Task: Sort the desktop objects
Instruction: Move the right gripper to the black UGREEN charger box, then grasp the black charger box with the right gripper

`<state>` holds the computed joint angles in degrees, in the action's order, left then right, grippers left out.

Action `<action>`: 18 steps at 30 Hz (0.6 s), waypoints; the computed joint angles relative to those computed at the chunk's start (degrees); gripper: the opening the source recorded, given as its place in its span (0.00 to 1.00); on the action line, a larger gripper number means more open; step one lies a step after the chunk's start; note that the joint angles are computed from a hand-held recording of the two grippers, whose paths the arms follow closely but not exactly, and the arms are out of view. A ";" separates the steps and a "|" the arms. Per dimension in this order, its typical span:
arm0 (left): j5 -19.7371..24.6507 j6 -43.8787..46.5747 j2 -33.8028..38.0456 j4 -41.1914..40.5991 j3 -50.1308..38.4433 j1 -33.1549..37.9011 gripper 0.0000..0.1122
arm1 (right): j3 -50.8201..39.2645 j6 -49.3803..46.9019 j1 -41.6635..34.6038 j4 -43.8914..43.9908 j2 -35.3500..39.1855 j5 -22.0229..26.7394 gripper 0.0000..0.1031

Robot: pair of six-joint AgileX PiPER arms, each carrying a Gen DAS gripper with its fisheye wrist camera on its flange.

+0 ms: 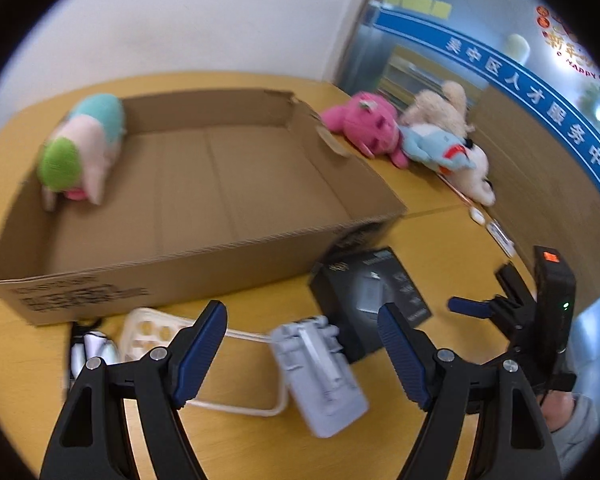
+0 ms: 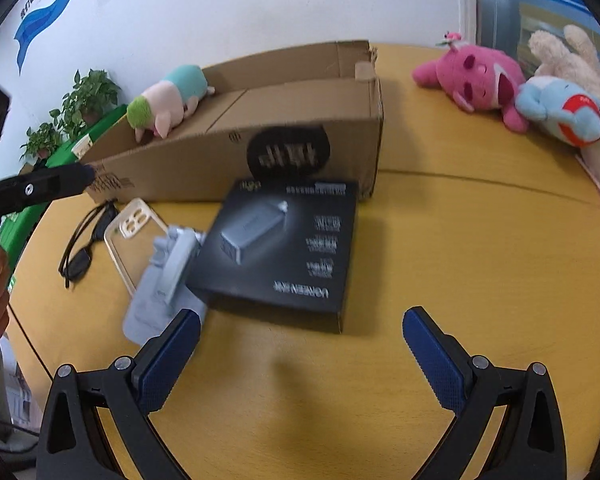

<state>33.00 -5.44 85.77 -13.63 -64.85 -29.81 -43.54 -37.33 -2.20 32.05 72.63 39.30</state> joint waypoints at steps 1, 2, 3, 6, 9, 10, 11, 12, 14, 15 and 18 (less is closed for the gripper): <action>0.65 1.19 1.86 -0.99 -1.38 -0.65 0.69 | 0.59 -2.07 -0.86 1.05 0.71 -0.01 1.00; 1.17 2.85 3.89 -2.02 -3.00 -1.36 0.70 | 0.97 -3.21 -1.16 1.63 1.17 -0.21 1.00; 1.45 5.13 5.82 -3.72 -4.44 -1.77 0.69 | 1.36 -4.78 -1.61 2.39 1.80 -0.31 1.00; 4.12 8.83 12.44 -8.08 -9.50 -2.09 0.69 | 1.83 -7.12 -1.90 3.73 2.72 -0.33 1.00; 6.55 9.77 18.69 -9.99 -14.46 -2.32 0.69 | 2.04 -8.52 -2.02 4.65 2.74 -0.20 1.00; 7.38 9.87 20.44 -10.63 -15.95 -2.43 0.69 | 2.16 -9.27 -2.33 5.18 2.75 -0.04 1.00; 8.28 9.59 22.04 -11.05 -17.44 -2.77 0.68 | 2.19 -9.42 -2.33 5.31 2.77 0.04 1.00; 9.05 9.16 23.24 -11.02 -18.59 -3.12 0.68 | 2.24 -9.94 -2.58 5.43 2.93 0.14 1.00; 9.40 7.98 24.86 -9.91 -20.22 -4.42 0.68 | 1.86 -10.21 -2.68 5.03 3.33 0.07 1.00; 8.93 8.88 24.93 -10.66 -20.08 -4.76 0.68 | 1.58 -10.65 -2.89 5.01 3.61 0.15 1.00; 9.74 10.57 25.51 -12.30 -20.43 -4.58 0.68 | 0.61 -13.41 -4.32 6.16 5.02 0.67 1.00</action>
<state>42.73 5.13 111.29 -25.93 -85.28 -34.39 -42.93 -50.74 -6.52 38.21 77.65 39.97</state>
